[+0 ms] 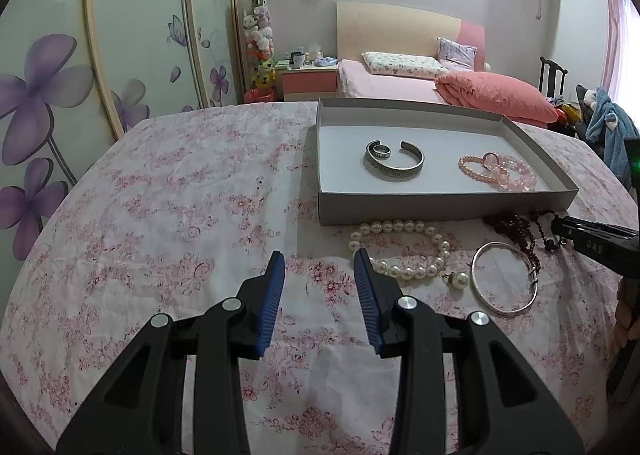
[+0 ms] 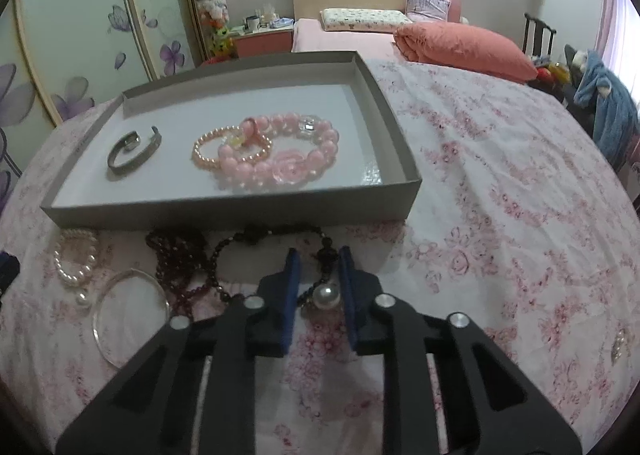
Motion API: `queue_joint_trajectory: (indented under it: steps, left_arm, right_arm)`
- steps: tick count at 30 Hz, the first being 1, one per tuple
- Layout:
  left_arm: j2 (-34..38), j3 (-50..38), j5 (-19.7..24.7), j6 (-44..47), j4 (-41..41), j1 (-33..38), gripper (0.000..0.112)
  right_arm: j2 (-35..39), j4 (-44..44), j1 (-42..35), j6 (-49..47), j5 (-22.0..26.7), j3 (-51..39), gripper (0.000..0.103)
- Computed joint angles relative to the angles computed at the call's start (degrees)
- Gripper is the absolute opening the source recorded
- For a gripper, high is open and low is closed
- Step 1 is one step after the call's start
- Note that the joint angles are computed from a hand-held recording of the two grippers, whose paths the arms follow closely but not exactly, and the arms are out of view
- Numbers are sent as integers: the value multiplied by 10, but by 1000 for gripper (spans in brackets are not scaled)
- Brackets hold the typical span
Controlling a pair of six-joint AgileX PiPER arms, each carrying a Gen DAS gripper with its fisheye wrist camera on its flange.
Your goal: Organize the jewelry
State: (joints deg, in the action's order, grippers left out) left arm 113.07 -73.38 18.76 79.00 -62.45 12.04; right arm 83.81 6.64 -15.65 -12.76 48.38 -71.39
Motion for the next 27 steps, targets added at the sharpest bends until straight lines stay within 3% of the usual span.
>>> queue_joint_trajectory:
  steps: [7, 14, 17, 23, 27]
  left_arm:
    - [19, -37, 23, -136, 119, -10, 38]
    - [78, -131, 77, -330, 298, -44, 38]
    - [96, -162, 92, -384, 340, -52, 38]
    - [104, -176, 109, -387, 333, -52, 38]
    - [101, -165, 89, -401, 362, -58, 28]
  right_arm:
    - [-28, 35, -21, -55, 15, 23, 11]
    - [-49, 51, -37, -82, 20, 41, 11]
    - [-50, 54, -39, -87, 21, 42, 11]
    - [-50, 61, -42, -95, 23, 43, 11]
    - [-51, 60, -39, -96, 22, 44, 11]
